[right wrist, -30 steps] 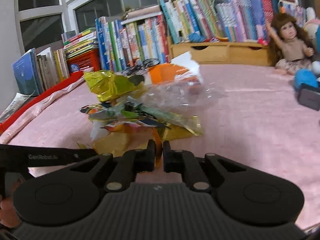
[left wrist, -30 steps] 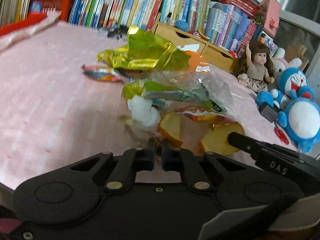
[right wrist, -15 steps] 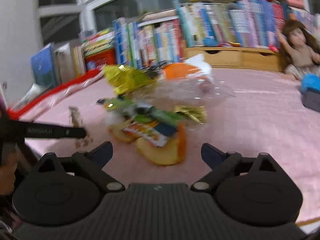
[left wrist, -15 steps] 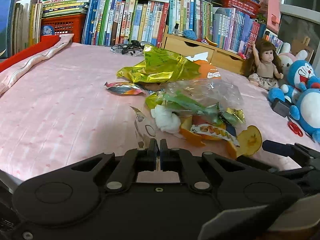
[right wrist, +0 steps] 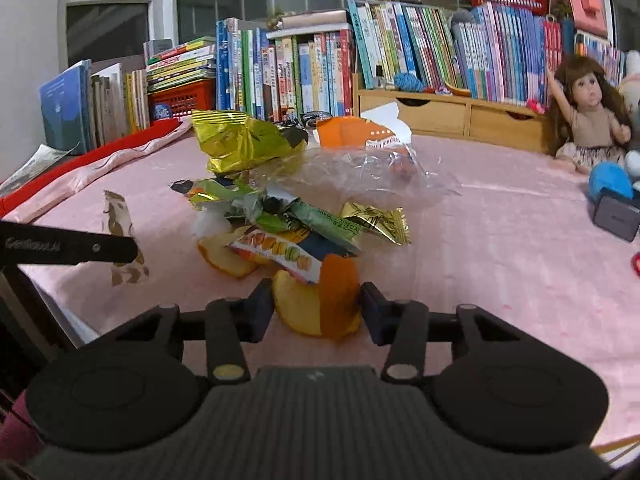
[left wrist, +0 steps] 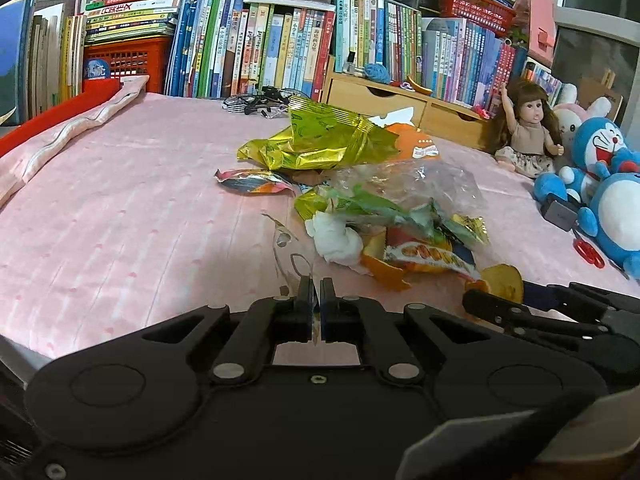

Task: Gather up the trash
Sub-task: 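Grasp the orange peel with the right tool while the left tool grasps a dried leaf scrap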

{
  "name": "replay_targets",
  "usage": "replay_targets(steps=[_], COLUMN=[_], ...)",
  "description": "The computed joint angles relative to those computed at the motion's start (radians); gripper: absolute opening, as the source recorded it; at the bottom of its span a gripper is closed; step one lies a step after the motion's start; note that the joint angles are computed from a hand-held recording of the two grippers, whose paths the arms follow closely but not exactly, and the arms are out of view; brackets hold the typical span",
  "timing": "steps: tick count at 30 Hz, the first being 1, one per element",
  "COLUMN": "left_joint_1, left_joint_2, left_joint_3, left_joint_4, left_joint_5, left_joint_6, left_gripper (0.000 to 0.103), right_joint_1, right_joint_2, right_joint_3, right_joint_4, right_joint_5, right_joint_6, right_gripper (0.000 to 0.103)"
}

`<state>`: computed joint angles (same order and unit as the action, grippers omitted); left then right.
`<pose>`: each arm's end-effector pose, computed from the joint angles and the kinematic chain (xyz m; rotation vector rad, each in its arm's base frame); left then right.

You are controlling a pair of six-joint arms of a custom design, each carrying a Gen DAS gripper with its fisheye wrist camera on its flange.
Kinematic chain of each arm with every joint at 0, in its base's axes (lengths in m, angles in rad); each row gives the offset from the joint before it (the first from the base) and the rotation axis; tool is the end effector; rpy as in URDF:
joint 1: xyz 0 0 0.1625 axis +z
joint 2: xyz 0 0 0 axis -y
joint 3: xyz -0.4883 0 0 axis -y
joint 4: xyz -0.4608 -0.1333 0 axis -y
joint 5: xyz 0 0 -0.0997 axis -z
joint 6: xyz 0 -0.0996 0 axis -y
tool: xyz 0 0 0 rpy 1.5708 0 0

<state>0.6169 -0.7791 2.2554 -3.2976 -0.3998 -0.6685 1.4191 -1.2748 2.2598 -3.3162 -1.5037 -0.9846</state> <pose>-0.2753 -0.4712 0.0340 0.1306 2.1965 -1.2444 0.0571 -0.5529 0.2423 1.0970 -2.3929 0.9342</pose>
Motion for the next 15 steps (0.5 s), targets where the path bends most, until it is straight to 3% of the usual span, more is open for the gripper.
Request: replay_targets(steps=[5, 15], left_joint_1=[-0.017, -0.065], left_joint_2=[-0.005, -0.026], left_joint_3=[0.015, 0.056], left_joint_4=[0.007, 0.068], left_joint_5=[-0.011, -0.006], left_joint_6=[-0.017, -0.085], left_gripper=[0.003, 0.003], right_joint_1=[-0.013, -0.036], right_joint_2=[-0.041, -0.11], right_joint_3=[0.032, 0.077], right_joint_4=[0.012, 0.047], right_joint_5=[0.025, 0.091], right_joint_6=[-0.008, 0.016], right_gripper=[0.042, 0.037])
